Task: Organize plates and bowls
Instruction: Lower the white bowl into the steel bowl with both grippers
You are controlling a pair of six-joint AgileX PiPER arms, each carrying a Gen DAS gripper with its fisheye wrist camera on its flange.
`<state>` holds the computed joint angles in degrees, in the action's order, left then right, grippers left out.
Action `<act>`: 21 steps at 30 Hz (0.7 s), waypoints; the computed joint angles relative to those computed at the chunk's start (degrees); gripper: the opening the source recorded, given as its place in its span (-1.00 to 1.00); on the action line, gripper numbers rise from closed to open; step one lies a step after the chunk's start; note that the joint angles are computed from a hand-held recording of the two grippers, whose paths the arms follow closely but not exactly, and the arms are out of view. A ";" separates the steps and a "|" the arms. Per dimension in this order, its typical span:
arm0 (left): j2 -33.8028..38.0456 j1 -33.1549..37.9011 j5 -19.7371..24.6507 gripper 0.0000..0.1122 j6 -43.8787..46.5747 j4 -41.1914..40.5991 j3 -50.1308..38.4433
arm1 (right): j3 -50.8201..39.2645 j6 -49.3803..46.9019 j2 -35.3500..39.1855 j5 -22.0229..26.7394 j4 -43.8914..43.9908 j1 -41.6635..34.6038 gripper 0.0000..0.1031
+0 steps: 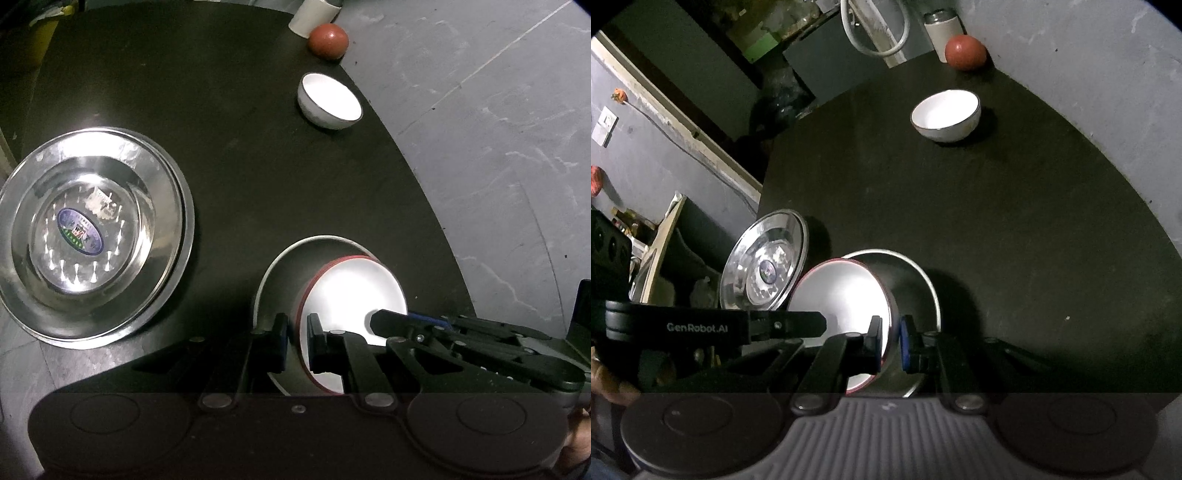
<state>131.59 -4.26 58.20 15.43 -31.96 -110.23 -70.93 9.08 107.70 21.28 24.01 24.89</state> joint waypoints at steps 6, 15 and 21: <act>0.83 -0.14 0.56 -0.83 -0.61 0.64 -0.79 | -0.94 -0.31 0.76 0.98 0.10 -0.13 -0.78; 2.34 -0.74 1.52 -0.83 -1.57 1.43 -3.00 | -1.37 -0.59 1.28 2.14 0.26 -0.55 -0.78; 2.85 -0.64 1.81 -0.82 -1.59 1.42 -3.48 | -2.26 -0.30 2.06 2.79 -0.01 -0.43 -0.77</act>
